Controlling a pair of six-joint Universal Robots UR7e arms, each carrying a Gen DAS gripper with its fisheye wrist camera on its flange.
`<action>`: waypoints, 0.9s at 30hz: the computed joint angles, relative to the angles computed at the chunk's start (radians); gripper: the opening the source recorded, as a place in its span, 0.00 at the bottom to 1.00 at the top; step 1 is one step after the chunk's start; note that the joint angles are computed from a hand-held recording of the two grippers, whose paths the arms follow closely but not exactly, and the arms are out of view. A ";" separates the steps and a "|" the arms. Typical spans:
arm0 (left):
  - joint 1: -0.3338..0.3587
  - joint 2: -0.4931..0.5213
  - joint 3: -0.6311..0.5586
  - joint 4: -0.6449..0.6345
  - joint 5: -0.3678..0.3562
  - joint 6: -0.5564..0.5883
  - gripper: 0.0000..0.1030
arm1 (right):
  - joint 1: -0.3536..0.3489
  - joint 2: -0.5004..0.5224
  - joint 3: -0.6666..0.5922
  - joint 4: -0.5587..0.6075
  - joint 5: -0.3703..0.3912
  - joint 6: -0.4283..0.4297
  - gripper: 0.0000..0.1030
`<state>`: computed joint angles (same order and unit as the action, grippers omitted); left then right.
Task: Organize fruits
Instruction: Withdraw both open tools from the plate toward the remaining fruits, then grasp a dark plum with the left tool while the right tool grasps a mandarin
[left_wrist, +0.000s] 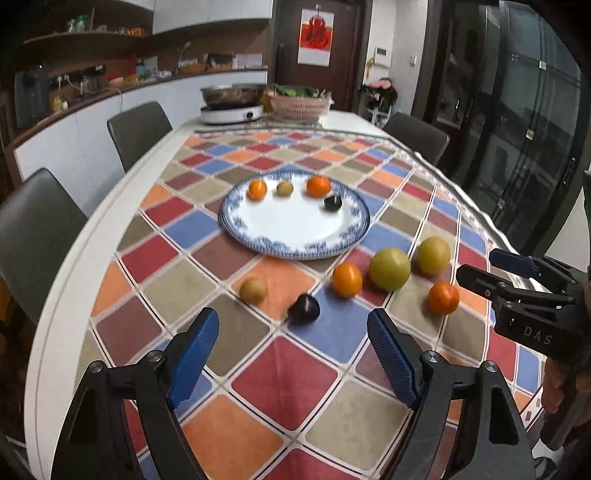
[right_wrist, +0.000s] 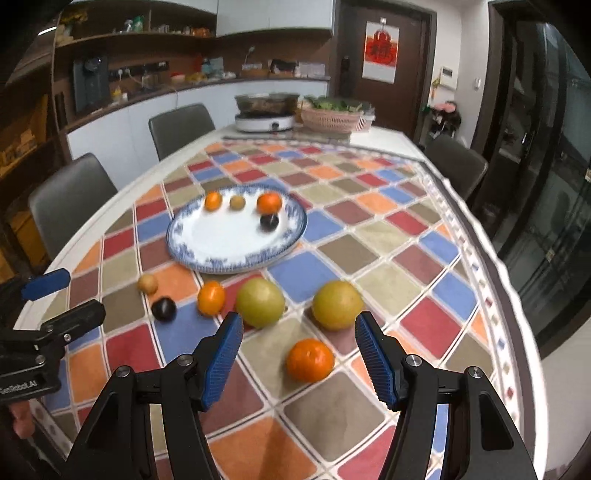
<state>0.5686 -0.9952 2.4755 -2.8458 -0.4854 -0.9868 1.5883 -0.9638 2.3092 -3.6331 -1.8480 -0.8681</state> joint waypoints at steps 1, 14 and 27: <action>0.008 0.010 -0.002 -0.014 -0.005 0.010 0.80 | -0.006 0.002 -0.003 0.013 0.001 0.004 0.62; 0.126 0.098 -0.071 -0.124 -0.056 0.192 0.74 | -0.056 0.059 -0.054 0.086 -0.052 0.065 0.62; 0.216 0.154 -0.142 -0.214 -0.146 0.316 0.42 | -0.074 0.087 -0.100 0.151 -0.061 0.088 0.52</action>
